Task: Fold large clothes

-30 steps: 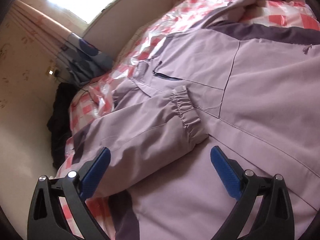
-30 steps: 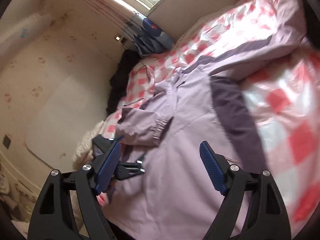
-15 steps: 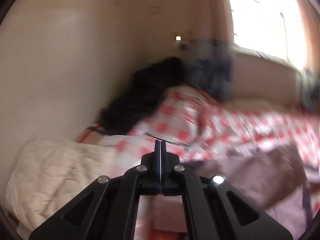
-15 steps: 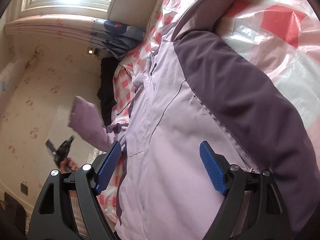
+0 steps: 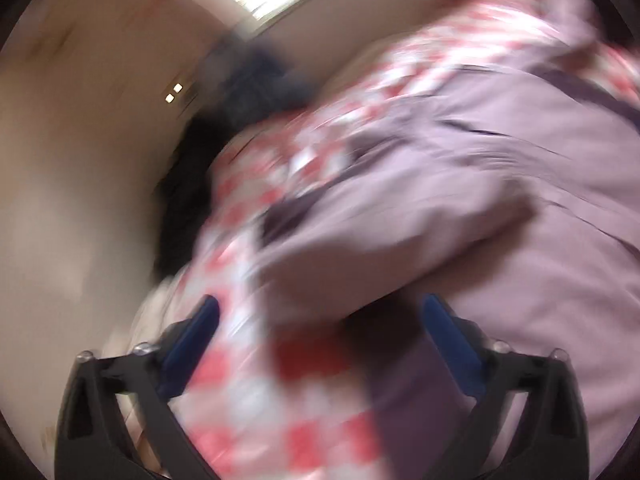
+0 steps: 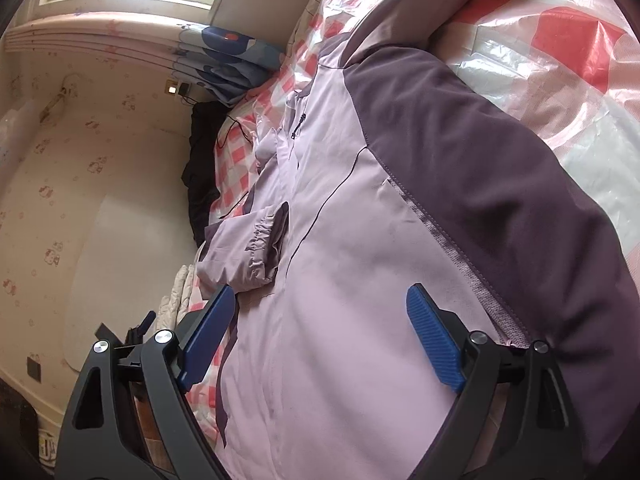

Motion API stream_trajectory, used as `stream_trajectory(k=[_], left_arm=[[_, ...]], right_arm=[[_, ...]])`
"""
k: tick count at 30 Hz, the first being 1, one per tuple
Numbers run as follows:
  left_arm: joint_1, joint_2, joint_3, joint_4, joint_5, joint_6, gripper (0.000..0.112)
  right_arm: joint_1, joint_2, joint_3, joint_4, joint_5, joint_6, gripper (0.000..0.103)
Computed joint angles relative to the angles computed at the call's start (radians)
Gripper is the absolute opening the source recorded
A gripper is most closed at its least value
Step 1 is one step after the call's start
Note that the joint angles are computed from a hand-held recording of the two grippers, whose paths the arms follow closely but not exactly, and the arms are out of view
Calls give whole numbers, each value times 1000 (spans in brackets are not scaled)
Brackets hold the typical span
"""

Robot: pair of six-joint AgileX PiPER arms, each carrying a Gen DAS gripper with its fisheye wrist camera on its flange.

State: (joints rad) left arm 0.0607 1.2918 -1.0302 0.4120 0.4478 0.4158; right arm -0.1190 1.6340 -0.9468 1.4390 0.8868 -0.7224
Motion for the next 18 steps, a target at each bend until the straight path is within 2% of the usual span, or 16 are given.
stream_trajectory(k=[1,3,5,6,7,8,10,12,13,16,18], left_arm=[[-94,46,23,100,-24,-79,97],[-191,154,-13,267,-42,-256,97],[-219,265,-97,291,-37,-290,97],[-219,317,-144,263,-19,-247,97],[-218,384,-203,200,7,-164,95],[-207,418,-238,114,36,-64,87],[-171,517,-411,-86,179,83,26],[-115,555,-549,-221,247,103,16],[-75,574,-640,-303,292,91,14],[49,566,-801,-446,344,28,13],[204,561,-965,-577,425,-20,12]], right_arm=[[-4,2,4,8,3,-6,84],[-15,12,8,18,14,-10,84],[-22,21,5,20,28,-7,84],[-25,27,0,18,36,-4,84],[-28,36,-6,17,44,-2,84],[-32,41,-9,23,51,-3,84],[-42,50,-6,42,69,-12,84],[-54,56,0,60,85,-24,84],[-59,60,5,71,93,-31,84],[-71,65,12,91,111,-43,84],[-76,68,15,98,119,-49,84]])
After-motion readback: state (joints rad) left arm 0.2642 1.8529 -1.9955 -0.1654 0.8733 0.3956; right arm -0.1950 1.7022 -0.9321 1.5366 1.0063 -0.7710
